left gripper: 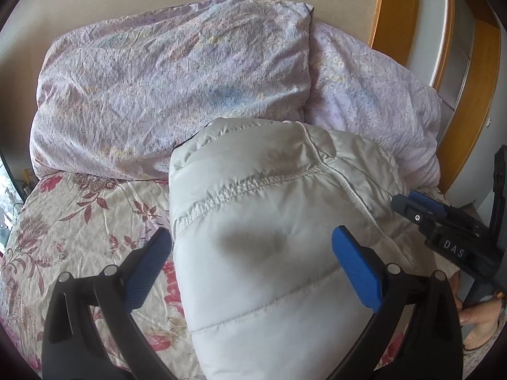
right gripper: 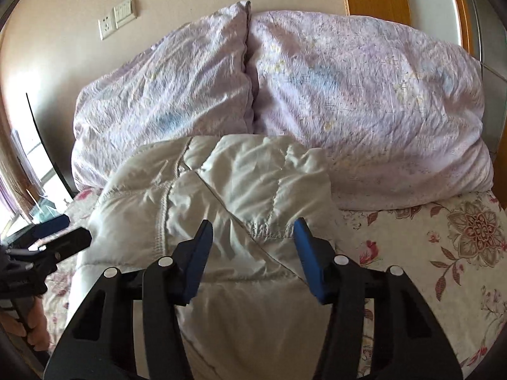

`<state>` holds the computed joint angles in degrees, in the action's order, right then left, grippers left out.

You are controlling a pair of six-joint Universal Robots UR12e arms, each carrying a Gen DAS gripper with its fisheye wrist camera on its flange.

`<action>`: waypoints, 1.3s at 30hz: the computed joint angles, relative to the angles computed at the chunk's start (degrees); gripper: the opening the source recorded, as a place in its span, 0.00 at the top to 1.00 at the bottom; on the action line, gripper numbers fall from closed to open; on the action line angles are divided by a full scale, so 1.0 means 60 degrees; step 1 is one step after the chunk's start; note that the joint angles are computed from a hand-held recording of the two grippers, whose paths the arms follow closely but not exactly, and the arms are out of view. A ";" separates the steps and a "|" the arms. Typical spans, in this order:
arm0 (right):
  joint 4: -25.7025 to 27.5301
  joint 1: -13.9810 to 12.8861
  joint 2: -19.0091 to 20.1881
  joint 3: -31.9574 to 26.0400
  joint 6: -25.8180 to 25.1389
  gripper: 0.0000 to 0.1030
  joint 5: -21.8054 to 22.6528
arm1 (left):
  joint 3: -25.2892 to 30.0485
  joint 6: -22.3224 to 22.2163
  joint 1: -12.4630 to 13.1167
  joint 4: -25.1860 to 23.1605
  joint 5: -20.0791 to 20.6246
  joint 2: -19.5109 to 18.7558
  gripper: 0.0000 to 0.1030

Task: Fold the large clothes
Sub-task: 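Lower the bundle onto the bed near the pillows with both grippers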

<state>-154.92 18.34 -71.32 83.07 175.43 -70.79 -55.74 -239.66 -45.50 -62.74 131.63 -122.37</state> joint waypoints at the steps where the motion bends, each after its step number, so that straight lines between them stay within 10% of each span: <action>1: -0.0101 0.0023 0.0021 0.0014 -0.0062 0.47 -0.0102 | 0.0022 -0.0030 0.0021 -0.0027 -0.0035 -0.0020 0.02; 39: 0.0347 0.0172 0.0683 -0.0260 -0.1029 0.49 -0.0750 | 0.0468 0.0202 0.0143 -0.0687 0.0595 -0.0816 0.02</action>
<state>-152.84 19.37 -67.22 81.52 169.26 -75.29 -52.93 -238.45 -44.64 -66.86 135.20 -127.27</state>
